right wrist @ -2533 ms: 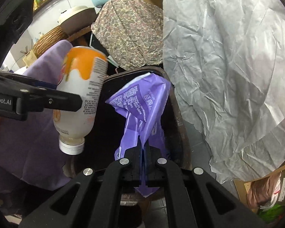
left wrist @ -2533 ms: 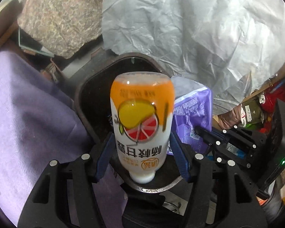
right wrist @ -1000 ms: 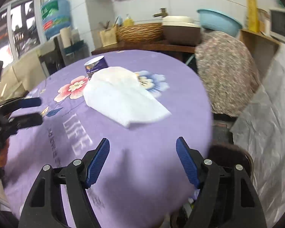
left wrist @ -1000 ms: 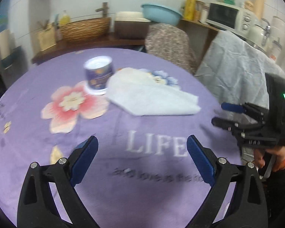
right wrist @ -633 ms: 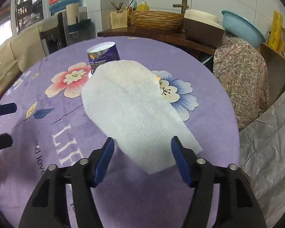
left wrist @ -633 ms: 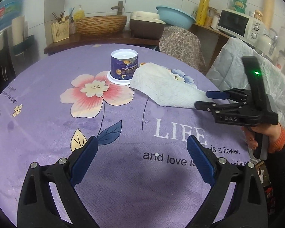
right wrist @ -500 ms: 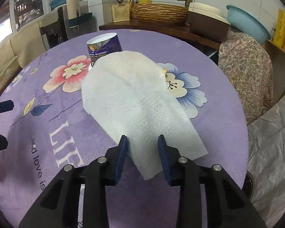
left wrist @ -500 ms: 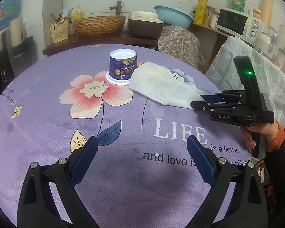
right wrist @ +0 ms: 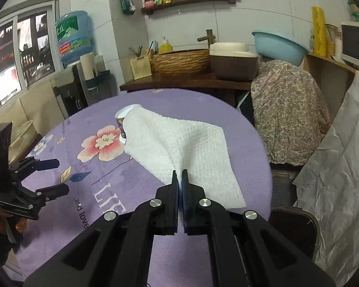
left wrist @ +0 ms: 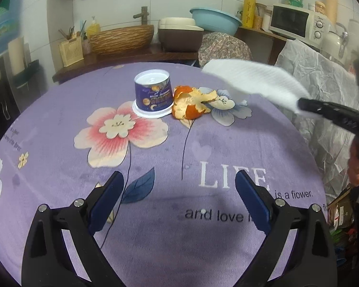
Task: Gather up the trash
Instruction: 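Lift the paper towel with the right gripper while the left grasps the orange peel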
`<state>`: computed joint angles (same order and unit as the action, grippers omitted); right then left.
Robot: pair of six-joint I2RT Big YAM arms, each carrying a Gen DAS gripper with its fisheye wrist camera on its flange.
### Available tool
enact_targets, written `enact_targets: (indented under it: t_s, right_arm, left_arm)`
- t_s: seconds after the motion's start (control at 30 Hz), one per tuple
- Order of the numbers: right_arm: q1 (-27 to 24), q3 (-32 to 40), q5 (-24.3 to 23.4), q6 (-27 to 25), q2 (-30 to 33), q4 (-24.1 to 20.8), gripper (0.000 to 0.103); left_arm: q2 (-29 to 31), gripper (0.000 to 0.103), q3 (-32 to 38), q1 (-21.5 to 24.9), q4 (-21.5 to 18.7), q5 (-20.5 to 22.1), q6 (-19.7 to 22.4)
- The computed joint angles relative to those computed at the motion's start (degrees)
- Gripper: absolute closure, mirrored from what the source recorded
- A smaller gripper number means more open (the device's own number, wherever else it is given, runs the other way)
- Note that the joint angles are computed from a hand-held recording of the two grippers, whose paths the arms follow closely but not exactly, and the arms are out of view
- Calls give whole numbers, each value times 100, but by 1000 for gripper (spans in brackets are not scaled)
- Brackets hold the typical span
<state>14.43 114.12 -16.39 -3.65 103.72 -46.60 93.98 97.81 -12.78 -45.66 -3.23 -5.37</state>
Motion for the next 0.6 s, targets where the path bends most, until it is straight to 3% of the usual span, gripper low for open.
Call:
enact_targets:
  t_s: [0.17,0.27,0.53,0.6]
  right_arm:
    - [-213,-533,139,235,-411,374,99]
    - [-290,-833,198,338,-601,514,99]
    - [-402,-1485,251,451,-959,821,99]
    - [-425,-1572,246,473,-1011,844,99]
  left_arm:
    - [485,10,641,-44,-37,1,140]
    - [945,20,1259,-44,-191,-123,166]
    - [2474,39,3564,108,-1210,156,-749]
    - [2801,52,4103,119,-1514,174,-894]
